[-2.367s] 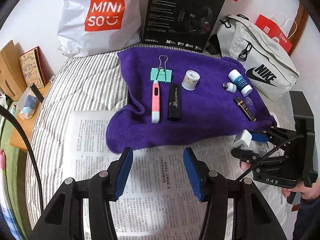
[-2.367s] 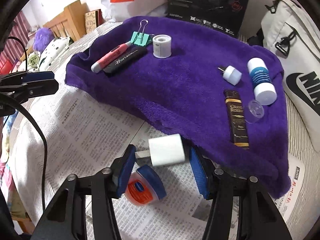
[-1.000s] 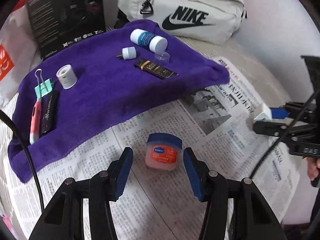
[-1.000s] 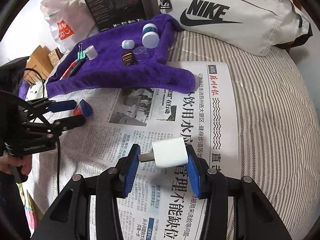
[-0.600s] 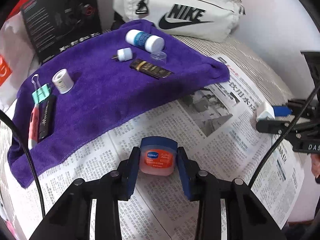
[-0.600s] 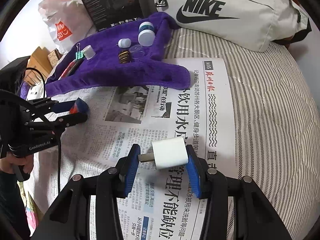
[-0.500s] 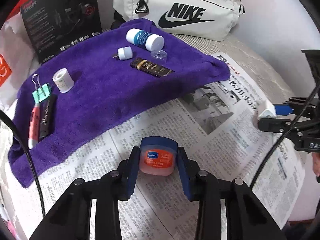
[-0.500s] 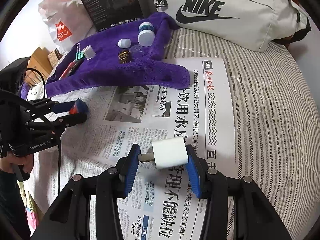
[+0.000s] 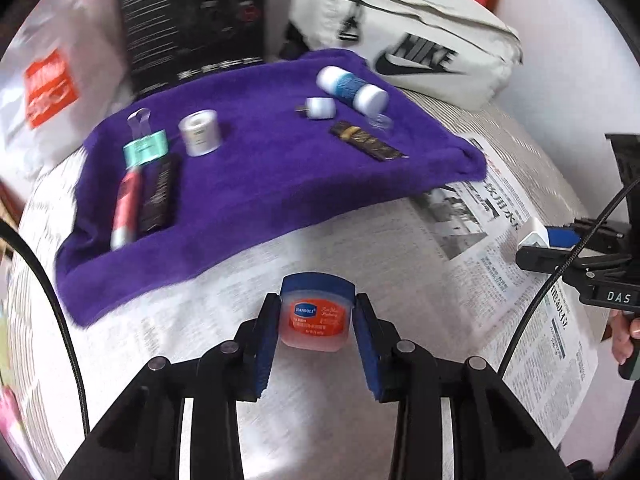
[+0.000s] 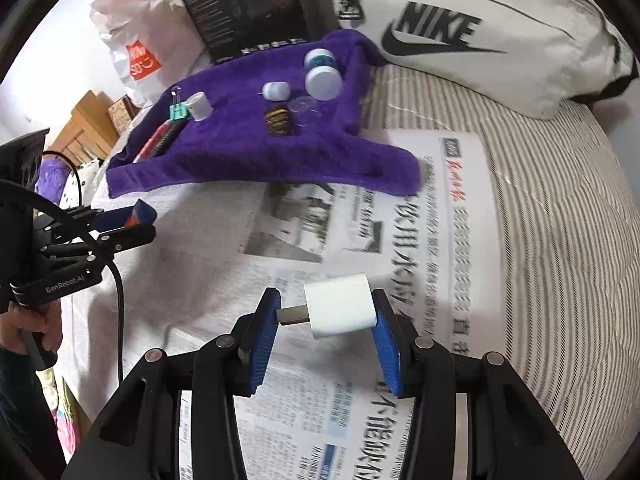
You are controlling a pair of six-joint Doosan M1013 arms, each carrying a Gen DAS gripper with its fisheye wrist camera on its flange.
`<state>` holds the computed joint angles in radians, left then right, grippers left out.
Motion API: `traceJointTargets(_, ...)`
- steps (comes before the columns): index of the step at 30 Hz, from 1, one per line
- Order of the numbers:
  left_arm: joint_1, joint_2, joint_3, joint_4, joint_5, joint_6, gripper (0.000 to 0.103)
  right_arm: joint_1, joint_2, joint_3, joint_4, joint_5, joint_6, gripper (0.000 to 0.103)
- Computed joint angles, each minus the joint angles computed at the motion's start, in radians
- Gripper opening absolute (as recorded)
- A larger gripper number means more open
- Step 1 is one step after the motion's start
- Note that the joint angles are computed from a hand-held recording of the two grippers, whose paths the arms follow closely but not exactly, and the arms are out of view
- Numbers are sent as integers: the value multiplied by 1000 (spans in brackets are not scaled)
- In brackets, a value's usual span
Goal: Organize rigid objects
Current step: 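Carry the Vaseline tin with the left tool while the right tool carries the charger onto the towel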
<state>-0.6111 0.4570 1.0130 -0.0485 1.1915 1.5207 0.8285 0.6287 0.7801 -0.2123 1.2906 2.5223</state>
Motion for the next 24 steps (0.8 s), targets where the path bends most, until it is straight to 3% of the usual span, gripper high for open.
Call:
traceJointTargets(12, 49, -63, 60, 16, -34, -87, 35, -6, 78, -154, 21, 32, -84, 45)
traceJointTargets(24, 66, -59, 28, 1, -25, -74, 35, -12, 149, -319, 9, 104, -144, 45)
